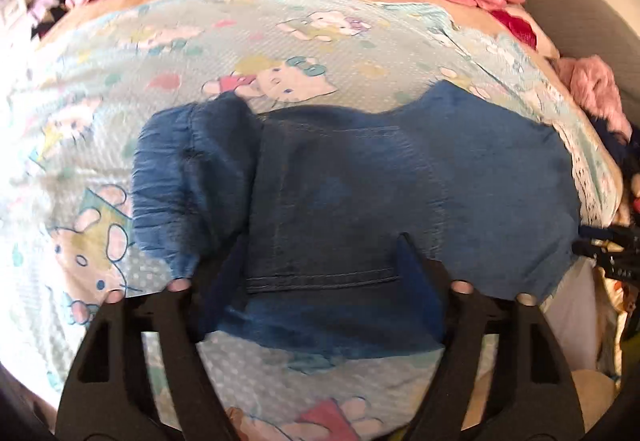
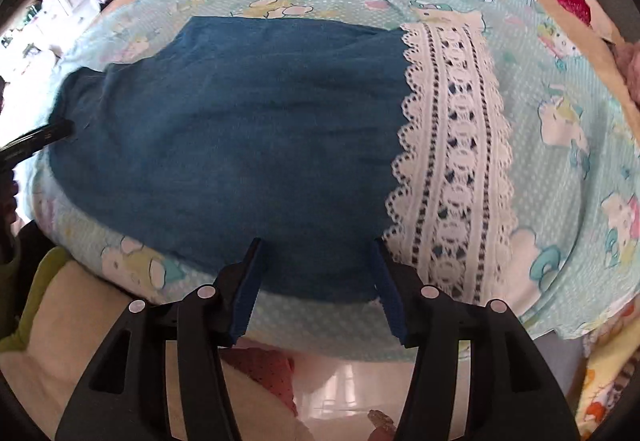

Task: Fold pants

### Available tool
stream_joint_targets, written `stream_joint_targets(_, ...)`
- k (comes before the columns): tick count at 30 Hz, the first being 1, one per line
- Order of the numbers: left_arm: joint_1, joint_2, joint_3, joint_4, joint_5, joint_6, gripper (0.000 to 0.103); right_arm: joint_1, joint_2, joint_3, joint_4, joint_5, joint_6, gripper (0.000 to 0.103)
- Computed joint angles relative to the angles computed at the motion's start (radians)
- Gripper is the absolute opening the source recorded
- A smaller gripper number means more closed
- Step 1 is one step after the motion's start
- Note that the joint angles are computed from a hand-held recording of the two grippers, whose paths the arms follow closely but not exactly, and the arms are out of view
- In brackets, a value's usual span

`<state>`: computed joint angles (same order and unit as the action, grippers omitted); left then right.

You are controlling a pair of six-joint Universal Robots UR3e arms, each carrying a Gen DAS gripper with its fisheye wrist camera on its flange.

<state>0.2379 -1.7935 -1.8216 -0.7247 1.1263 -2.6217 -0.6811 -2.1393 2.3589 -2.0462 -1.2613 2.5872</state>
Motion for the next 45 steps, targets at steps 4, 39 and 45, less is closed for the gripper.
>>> stream_joint_targets(4,0.037,-0.014,0.019,0.025,-0.059,-0.034,0.055,-0.014,-0.031,0.028,0.001,0.003,-0.014,0.053)
stream_joint_targets(39,-0.370,-0.644,1.020,-0.304,0.043,-0.164,0.083,-0.250,0.641,-0.414,-0.293,0.240,0.041,0.055)
stream_joint_targets(45,-0.369,-0.801,1.233,-0.424,-0.014,-0.207,0.064,-0.206,0.725,-0.393,-0.328,0.252,0.029,0.036)
